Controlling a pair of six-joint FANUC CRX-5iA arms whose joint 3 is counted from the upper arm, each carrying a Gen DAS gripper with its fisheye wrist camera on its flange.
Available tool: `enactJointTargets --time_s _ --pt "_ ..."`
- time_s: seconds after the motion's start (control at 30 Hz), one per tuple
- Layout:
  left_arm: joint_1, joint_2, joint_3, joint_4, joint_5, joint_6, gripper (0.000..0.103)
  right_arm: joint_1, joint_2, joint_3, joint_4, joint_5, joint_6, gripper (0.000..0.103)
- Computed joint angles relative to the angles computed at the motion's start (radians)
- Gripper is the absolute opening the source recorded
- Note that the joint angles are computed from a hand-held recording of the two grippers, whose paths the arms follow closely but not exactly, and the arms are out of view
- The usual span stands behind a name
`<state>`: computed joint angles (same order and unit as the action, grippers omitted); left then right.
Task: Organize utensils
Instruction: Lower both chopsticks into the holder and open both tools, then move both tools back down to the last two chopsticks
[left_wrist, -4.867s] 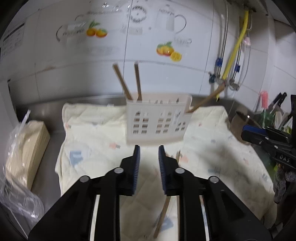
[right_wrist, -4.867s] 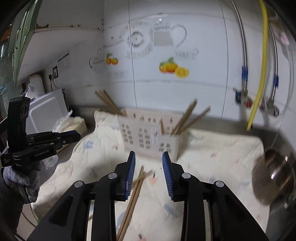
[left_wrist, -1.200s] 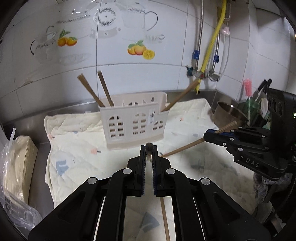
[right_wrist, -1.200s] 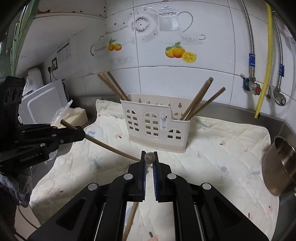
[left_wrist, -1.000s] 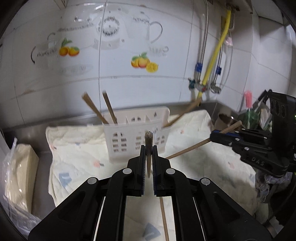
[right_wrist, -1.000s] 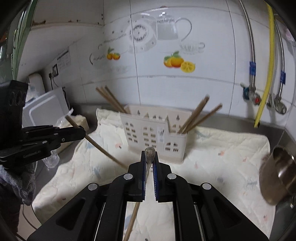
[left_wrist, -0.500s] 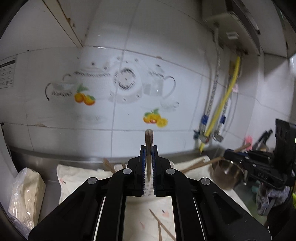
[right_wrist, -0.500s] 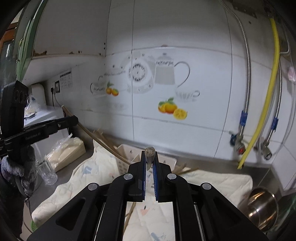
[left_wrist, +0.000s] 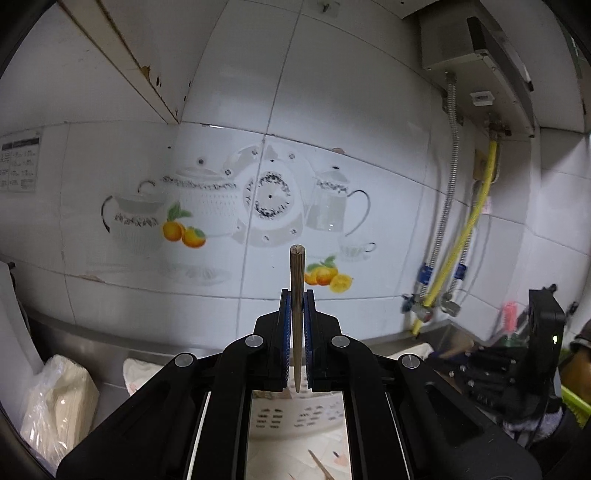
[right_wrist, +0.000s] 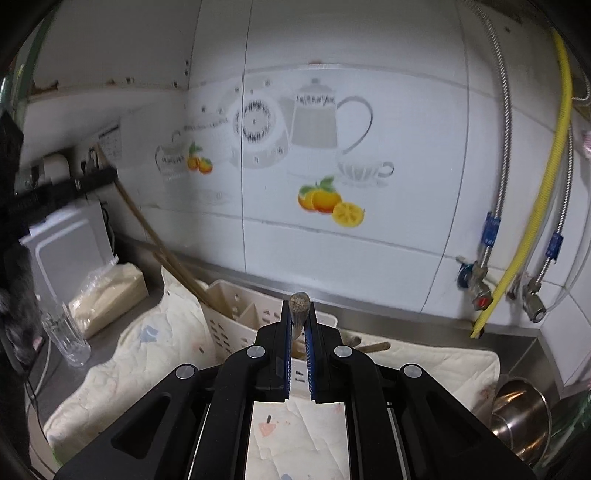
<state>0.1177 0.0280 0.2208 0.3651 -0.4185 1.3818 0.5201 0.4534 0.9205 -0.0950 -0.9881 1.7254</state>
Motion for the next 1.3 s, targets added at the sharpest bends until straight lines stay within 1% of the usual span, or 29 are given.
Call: enactJointTargets --time_s 0.03,0.1,0.23,0.43,0.6,0.7,0.77,0.83,0.87,0.97,1.1,1.3 --pt "-0.002 0.011 0.025 -0.048 -0.014 0.036 0.005 0.001 0.015 0.016 0.004 -0.014 -0.001 0.007" --pt "-0.004 0.029 0.051 -0.073 -0.034 0.054 0.005 0.003 0.04 0.047 0.008 -0.038 -0.002 0.007" --pt "-0.015 0.083 0.138 -0.178 -0.11 0.119 0.005 0.005 0.093 0.124 0.014 -0.092 -0.001 0.007" --pt "-0.018 0.144 0.2 -0.193 -0.187 0.132 0.005 0.006 0.168 0.23 0.025 -0.154 -0.018 0.007" --pt "-0.02 0.173 0.222 -0.198 -0.225 0.129 0.006 -0.001 0.191 0.257 0.011 -0.168 -0.036 0.007" --pt "-0.022 0.176 0.223 -0.206 -0.233 0.141 0.007 -0.006 0.18 0.237 -0.002 -0.15 -0.037 0.009" --pt "-0.019 0.175 0.211 -0.184 -0.227 0.124 0.007 -0.008 0.161 0.207 -0.006 -0.123 -0.038 0.015" --pt "-0.023 0.171 0.211 -0.197 -0.229 0.132 0.007 -0.008 0.136 0.168 -0.003 -0.093 -0.039 0.017" --pt "-0.024 0.17 0.209 -0.196 -0.228 0.129 0.008 -0.006 0.124 0.149 0.0 -0.078 -0.04 0.02" --pt "-0.027 0.156 0.196 -0.203 -0.222 0.128 0.008 -0.003 0.08 0.079 0.013 -0.028 -0.04 0.025" --pt "-0.031 0.124 0.166 -0.219 -0.222 0.129 0.013 -0.004 0.016 -0.012 -0.002 0.013 -0.031 0.026" --pt "-0.034 0.037 0.057 -0.225 -0.207 0.119 0.014 0.002 -0.088 -0.186 -0.035 0.054 -0.015 0.027"
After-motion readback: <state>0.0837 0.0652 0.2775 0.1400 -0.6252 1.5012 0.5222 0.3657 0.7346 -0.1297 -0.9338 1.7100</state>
